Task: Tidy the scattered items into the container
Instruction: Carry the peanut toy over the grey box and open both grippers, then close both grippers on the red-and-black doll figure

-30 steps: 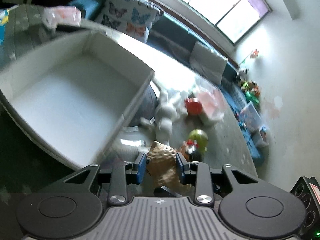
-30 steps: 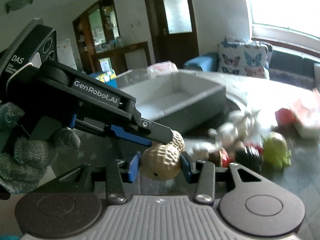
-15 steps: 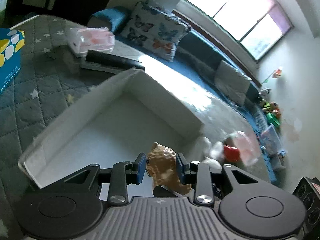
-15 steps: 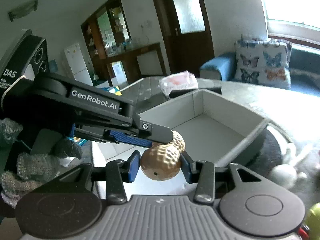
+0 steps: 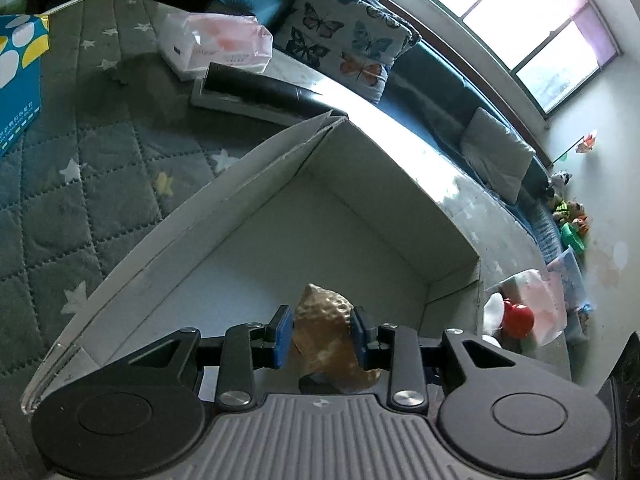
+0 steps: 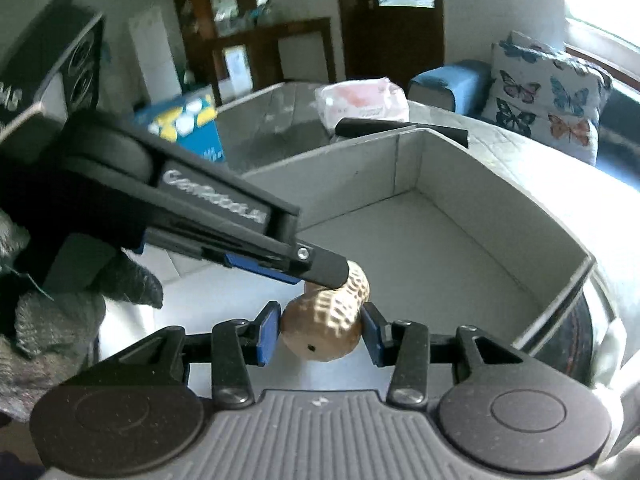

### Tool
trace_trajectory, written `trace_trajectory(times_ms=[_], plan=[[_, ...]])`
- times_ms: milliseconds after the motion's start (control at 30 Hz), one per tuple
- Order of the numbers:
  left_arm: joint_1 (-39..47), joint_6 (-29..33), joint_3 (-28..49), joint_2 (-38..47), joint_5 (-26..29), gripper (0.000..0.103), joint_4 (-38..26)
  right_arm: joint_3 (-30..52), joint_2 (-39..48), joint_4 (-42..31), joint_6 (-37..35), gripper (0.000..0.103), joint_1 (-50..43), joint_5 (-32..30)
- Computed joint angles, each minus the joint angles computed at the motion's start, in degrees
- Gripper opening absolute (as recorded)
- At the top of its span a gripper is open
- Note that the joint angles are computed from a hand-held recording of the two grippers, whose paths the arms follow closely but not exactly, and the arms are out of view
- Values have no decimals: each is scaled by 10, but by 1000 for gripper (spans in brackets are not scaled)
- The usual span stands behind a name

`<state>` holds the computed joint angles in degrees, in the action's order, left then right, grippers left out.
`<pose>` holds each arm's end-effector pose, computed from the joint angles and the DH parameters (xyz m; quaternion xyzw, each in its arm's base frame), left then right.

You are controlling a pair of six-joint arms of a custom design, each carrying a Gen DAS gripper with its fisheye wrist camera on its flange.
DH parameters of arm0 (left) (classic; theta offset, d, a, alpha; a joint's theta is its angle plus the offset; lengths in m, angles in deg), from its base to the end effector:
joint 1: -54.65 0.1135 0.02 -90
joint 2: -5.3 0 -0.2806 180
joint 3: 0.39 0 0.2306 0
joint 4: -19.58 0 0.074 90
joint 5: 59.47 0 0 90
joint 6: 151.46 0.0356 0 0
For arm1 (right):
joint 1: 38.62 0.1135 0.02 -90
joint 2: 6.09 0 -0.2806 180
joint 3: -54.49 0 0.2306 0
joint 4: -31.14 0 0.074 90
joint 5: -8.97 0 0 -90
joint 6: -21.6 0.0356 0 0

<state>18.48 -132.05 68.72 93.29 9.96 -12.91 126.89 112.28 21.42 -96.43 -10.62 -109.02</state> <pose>0.2458 -0.1642 0.2355 -0.3311 0.8695 -0.1607 0.3294 0.3215 0.1899 0.1075 -0.4985 0.7850 0.2310 0.2863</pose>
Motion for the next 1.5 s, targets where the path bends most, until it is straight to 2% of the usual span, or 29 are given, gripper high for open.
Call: trace_trajectory(times_ms=[233, 367, 467, 567, 833, 1100, 1367, 1500], plan=[[-5, 11, 10, 13, -14, 35, -2, 25, 18, -9, -11, 44, 23, 42], [-15, 9, 13, 9, -27, 35, -6, 8, 18, 28, -5, 46, 24, 49], [-23, 3, 17, 4, -41, 35, -16, -6, 9, 51, 3, 53, 18, 42], [-38, -2, 26, 0, -62, 35, -35, -27, -9, 69, 12, 53, 7, 25], [-103, -19, 83, 5, -136, 35, -104, -114, -87, 127, 22, 63, -45, -30], [-170, -31, 139, 31, -185, 35, -135, -192, -163, 139, 4, 63, -127, -97], [-230, -30, 210, 91, -201, 35, -140, -252, -211, 123, -57, 64, -219, -145], [-243, -20, 234, 124, -184, 35, -115, -276, -220, 117, -88, 65, -277, -171]])
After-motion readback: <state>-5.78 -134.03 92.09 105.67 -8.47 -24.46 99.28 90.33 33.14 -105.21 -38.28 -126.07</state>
